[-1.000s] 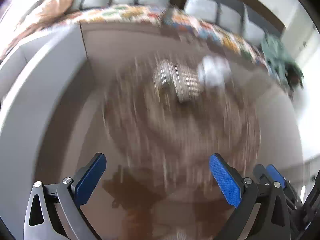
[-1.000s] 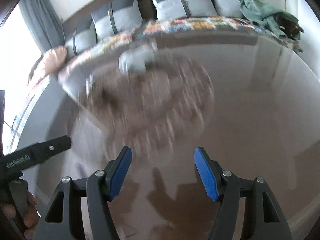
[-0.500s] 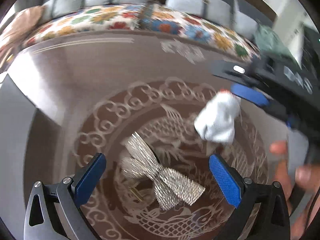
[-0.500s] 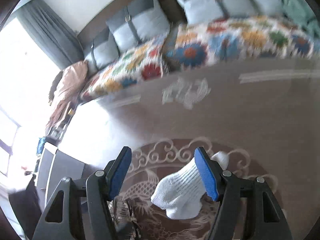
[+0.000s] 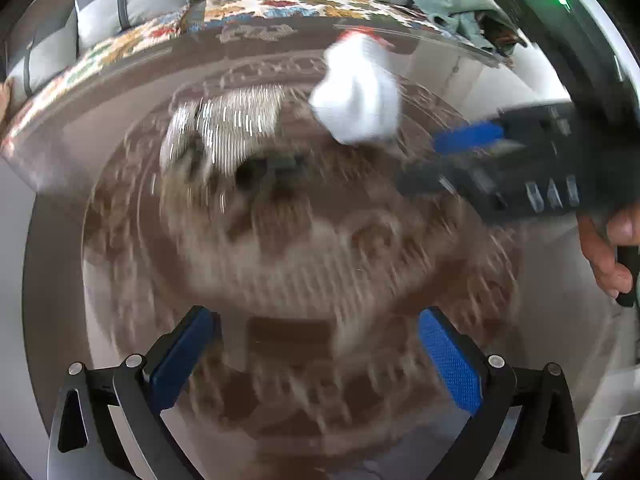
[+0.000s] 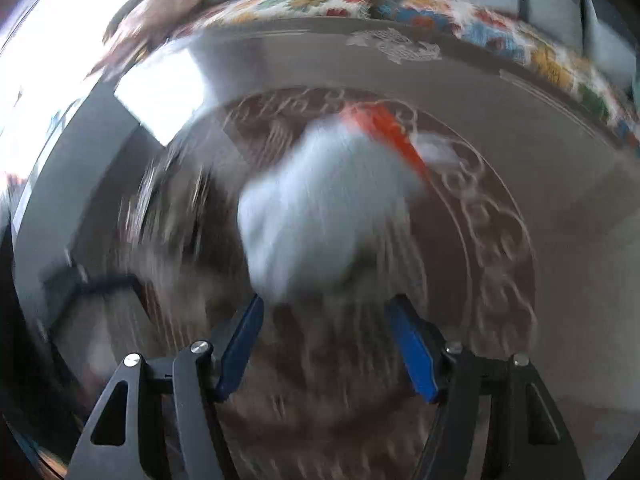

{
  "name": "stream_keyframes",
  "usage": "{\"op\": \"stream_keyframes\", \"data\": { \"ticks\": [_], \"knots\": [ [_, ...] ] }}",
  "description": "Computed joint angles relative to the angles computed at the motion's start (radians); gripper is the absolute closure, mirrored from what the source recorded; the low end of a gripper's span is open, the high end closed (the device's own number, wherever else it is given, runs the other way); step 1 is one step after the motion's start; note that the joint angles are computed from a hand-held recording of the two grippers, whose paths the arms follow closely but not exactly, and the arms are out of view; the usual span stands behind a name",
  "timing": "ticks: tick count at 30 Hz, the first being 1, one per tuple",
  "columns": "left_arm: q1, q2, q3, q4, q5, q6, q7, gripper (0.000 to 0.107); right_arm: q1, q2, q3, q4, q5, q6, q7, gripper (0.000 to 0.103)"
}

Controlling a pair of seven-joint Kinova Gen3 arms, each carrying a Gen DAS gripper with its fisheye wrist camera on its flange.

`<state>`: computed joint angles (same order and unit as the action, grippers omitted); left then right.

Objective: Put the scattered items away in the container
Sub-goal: 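Grasp the white orange-cuffed glove with the right gripper while the left gripper reaches toward the silver bow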

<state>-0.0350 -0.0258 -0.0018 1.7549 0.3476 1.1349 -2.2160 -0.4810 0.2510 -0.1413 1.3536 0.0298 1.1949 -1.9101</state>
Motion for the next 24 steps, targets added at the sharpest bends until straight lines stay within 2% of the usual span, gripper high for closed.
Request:
{"op": "stream_keyframes", "data": {
  "ticks": [4, 6, 8, 10, 13, 15, 18, 20, 22, 24],
  "knots": [
    [-0.042, -0.119, -0.06, 0.102, 0.032, -0.012, 0.004, 0.004, 0.032, -0.167, -0.078, 0.177, 0.033, -0.071, -0.06, 0.037],
    [-0.06, -0.159, -0.08, 0.134, 0.037, -0.022, 0.063, 0.004, 0.016, -0.209, -0.049, 0.197, 0.051, -0.113, -0.119, 0.037],
    [-0.077, -0.194, -0.114, 0.155, 0.063, -0.017, 0.106, 0.004, 0.052, -0.204, -0.018, 0.175, 0.005, -0.169, -0.2, 0.037],
    [-0.088, -0.207, -0.151, 0.156, 0.091, 0.012, 0.112, 0.004, 0.091, -0.145, 0.019, 0.104, -0.074, -0.181, -0.281, 0.037],
    [-0.113, -0.224, -0.201, 0.154, 0.131, 0.057, 0.121, 0.004, 0.139, -0.012, 0.013, -0.035, -0.119, -0.176, -0.386, 0.037],
    [-0.13, -0.234, -0.22, 0.155, 0.128, 0.081, 0.115, 0.004, 0.108, 0.081, 0.047, -0.127, -0.136, -0.167, -0.384, 0.037],
    [-0.143, -0.217, -0.205, 0.16, 0.104, 0.068, 0.126, 0.004, 0.086, 0.208, 0.028, -0.266, -0.126, -0.068, -0.328, 0.037],
    [-0.152, -0.202, -0.205, 0.166, 0.098, 0.067, 0.13, 0.004, 0.008, 0.275, 0.057, -0.35, -0.049, 0.013, -0.322, 0.037],
    [-0.167, -0.188, -0.216, 0.171, 0.101, 0.078, 0.127, 0.004, -0.085, 0.299, 0.123, -0.406, 0.032, 0.094, -0.28, 0.037],
    [-0.181, -0.172, -0.216, 0.173, 0.111, 0.082, 0.131, 0.004, -0.177, 0.294, 0.203, -0.403, 0.113, 0.127, -0.234, 0.041]
  ]
}}
